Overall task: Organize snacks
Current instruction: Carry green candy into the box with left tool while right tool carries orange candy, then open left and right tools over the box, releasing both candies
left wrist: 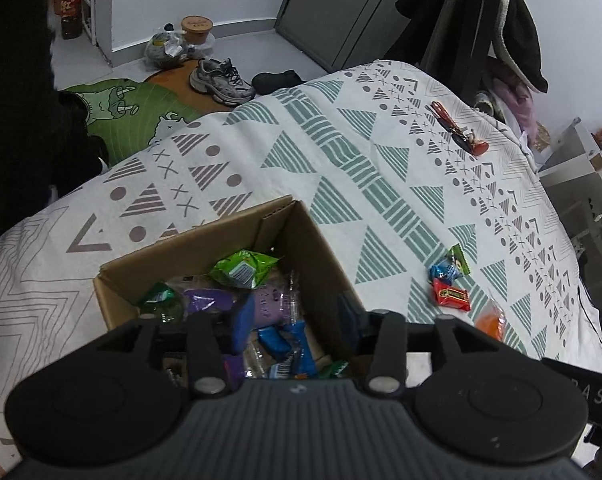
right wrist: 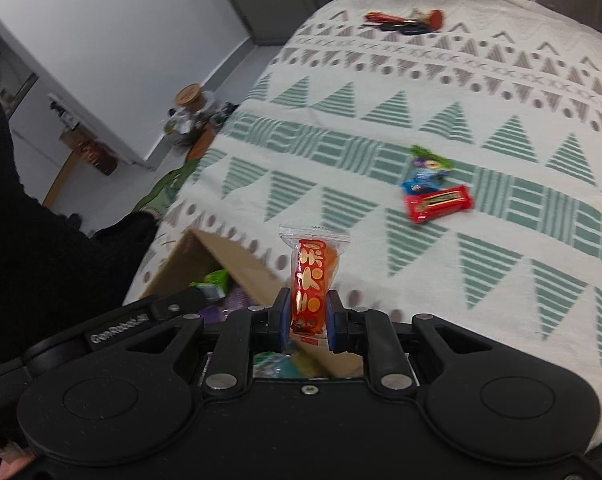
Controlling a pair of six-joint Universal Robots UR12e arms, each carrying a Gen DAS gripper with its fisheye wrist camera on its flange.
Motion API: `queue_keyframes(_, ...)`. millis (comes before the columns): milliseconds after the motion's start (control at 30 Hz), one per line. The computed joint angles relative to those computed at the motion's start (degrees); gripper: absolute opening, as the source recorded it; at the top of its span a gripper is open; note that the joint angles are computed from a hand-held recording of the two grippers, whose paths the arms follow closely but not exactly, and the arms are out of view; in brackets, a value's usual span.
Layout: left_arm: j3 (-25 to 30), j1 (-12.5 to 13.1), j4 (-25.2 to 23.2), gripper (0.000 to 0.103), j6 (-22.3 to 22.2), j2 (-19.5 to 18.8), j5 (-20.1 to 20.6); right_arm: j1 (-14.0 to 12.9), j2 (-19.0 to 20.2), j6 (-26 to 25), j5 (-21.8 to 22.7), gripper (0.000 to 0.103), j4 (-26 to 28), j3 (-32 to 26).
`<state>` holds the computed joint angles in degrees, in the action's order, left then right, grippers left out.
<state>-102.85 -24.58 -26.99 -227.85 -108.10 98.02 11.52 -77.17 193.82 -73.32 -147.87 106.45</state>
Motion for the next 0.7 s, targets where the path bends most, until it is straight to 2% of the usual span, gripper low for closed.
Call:
queue_keyframes(167, -0.57, -0.08, -0.15, 0.061, -1.55, 0.57, 0.64, 0.07, 1.08, 0.0, 3.81, 0.017, 0.9, -1.19)
queue_keyframes(233, -0.82, -0.3, 0.03, 0.07, -2.97, 0.72, 1.45, 0.09, 1.61, -0.18, 4.43, 0.017, 1.03, -1.69)
queue_keyframes(533, -1.86, 0.5, 1.25, 0.072, -6.97, 1.23, 2.33, 0.65, 3.74, -3.61, 8.57, 0.018, 6.24, -4.14)
queue_keyframes(700, -3.07, 1.33, 0.1, 0.072, -7.84, 2.71, 3.3, 1.51, 3.86, -4.52, 9.17, 0.03, 5.58, -4.08)
